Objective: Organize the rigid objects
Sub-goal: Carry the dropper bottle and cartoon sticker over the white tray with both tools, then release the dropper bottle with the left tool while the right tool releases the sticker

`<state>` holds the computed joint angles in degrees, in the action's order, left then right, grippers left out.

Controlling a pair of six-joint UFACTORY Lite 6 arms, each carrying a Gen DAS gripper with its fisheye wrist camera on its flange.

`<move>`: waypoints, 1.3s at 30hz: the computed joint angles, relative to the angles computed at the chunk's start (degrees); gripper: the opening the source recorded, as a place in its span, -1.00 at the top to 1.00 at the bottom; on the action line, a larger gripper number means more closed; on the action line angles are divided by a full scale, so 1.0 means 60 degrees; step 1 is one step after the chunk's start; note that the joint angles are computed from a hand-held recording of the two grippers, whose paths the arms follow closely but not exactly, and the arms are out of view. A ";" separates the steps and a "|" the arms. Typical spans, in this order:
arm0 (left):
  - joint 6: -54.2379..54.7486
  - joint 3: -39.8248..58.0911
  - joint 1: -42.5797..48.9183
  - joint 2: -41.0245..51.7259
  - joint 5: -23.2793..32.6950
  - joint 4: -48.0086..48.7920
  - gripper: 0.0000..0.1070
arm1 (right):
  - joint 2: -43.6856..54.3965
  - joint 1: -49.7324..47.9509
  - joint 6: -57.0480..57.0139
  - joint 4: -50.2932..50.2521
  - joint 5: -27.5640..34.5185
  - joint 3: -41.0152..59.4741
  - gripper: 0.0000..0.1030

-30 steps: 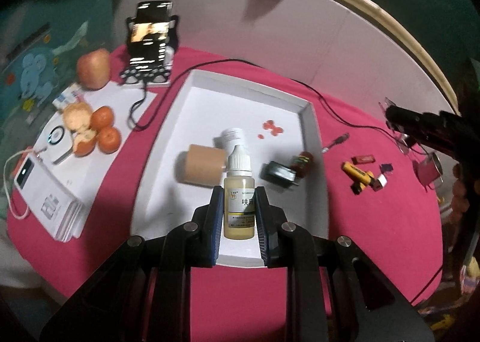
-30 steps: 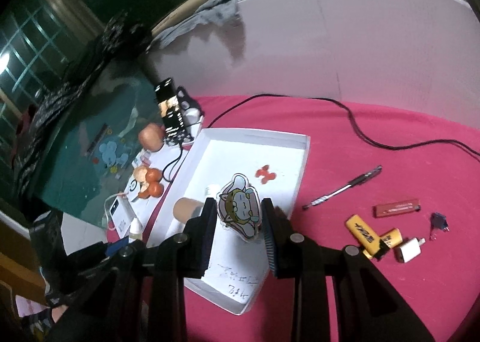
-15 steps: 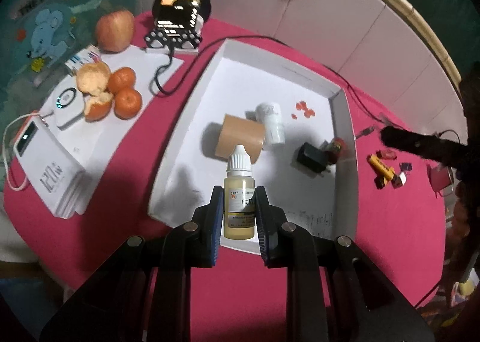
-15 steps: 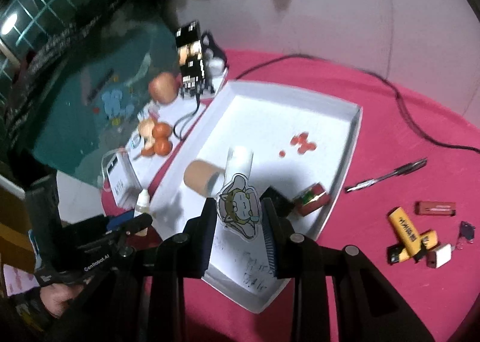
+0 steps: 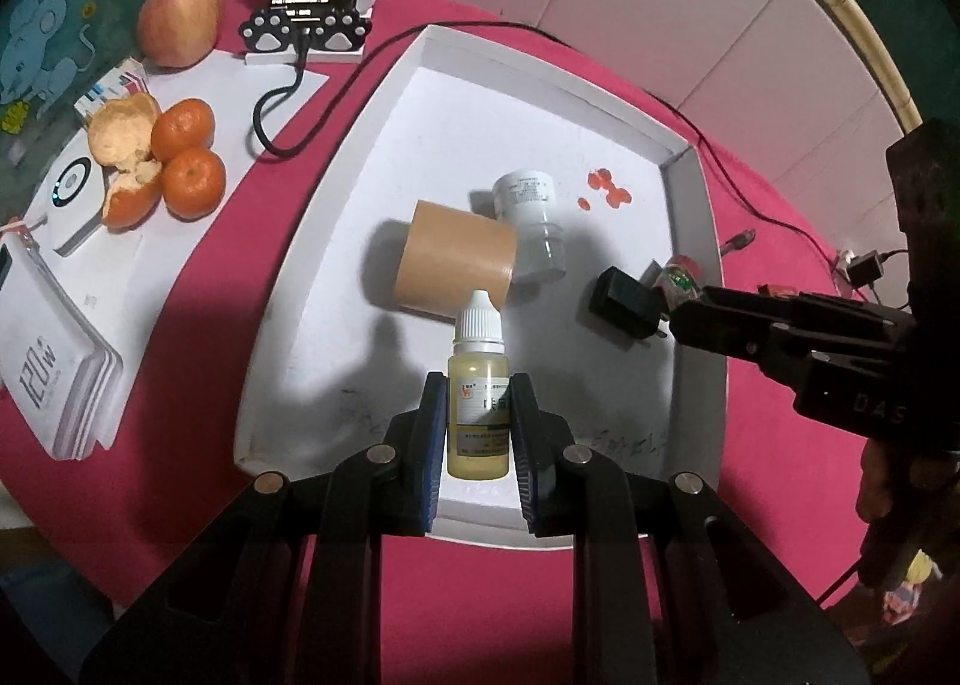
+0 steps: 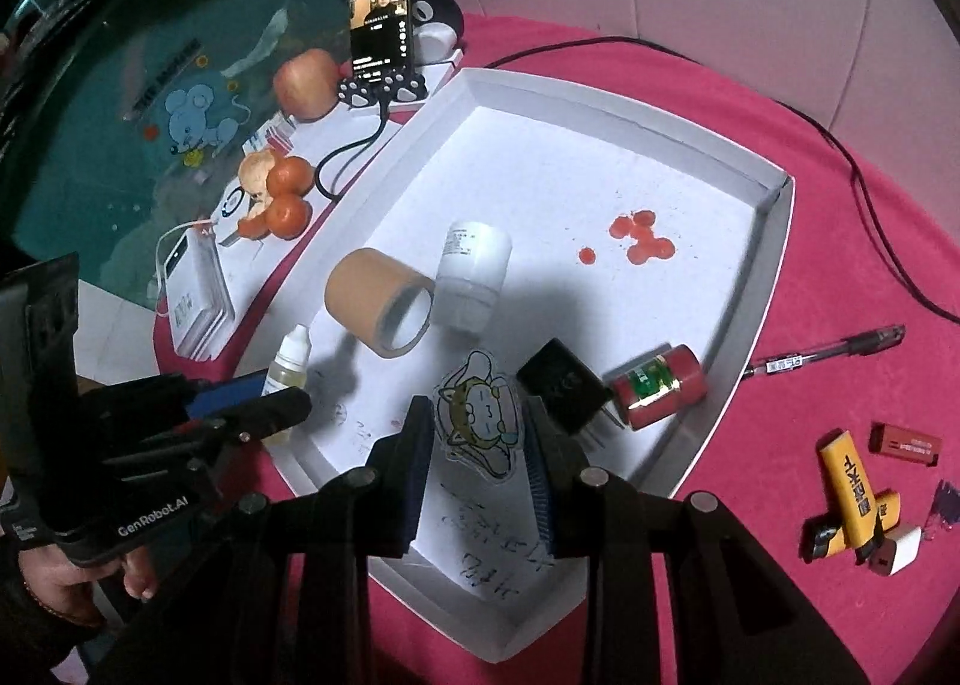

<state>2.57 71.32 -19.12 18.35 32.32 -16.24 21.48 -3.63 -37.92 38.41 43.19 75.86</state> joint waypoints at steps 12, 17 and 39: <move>-0.1379 0.0469 -0.0183 0.0341 0.0244 0.1626 0.64 | 0.0075 0.0198 0.0252 -0.0254 -0.0060 0.0036 0.43; -0.1529 0.0604 -0.0296 0.0469 0.0334 0.1846 0.64 | 0.0052 0.0220 0.0323 -0.0304 -0.0043 -0.0028 0.41; -0.4780 0.0383 -0.1080 0.0140 0.0092 0.5090 -0.74 | -0.0805 -0.0033 0.0395 -0.0094 -0.0755 -0.0817 -1.00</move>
